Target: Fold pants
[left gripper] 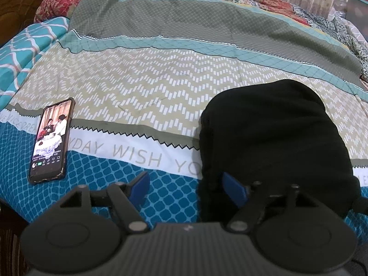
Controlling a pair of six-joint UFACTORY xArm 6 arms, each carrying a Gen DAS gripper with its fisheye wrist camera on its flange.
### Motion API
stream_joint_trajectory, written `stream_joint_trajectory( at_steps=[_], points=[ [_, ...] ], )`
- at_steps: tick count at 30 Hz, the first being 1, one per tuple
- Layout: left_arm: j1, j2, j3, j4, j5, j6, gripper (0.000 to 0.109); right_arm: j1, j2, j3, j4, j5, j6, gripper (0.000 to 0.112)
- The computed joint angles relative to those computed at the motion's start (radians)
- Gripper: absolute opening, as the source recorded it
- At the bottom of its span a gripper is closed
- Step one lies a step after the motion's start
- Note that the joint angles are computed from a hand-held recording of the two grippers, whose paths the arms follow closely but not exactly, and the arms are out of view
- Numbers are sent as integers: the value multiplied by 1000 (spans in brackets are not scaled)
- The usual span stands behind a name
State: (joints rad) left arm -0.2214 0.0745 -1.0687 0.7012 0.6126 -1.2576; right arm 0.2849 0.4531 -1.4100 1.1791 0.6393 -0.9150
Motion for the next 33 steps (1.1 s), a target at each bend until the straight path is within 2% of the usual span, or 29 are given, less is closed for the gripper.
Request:
stream_joint_trajectory(
  at_steps=[10,23,26,28,30,33],
  points=[
    [1,-12,18,-14,2,2,80,-5,7,-7,-8,10,30,69],
    [8,-26,37,-38,-18,2,84,-23,15,-19,0,44,55,70],
    [30,-56,82,-46,-101,-3,86,-29,17,-23,6,46,55,70],
    [56,-83,131,-56,-206,-2,96,-34,20,-28,8,46,62,70],
    [86,-104,178,-85,-318,3,99,-41,28,-40,9,52,71,70],
    [110,-111,236,-275,-476,125,100,-46,38,-60,14,51,79,70]
  ],
)
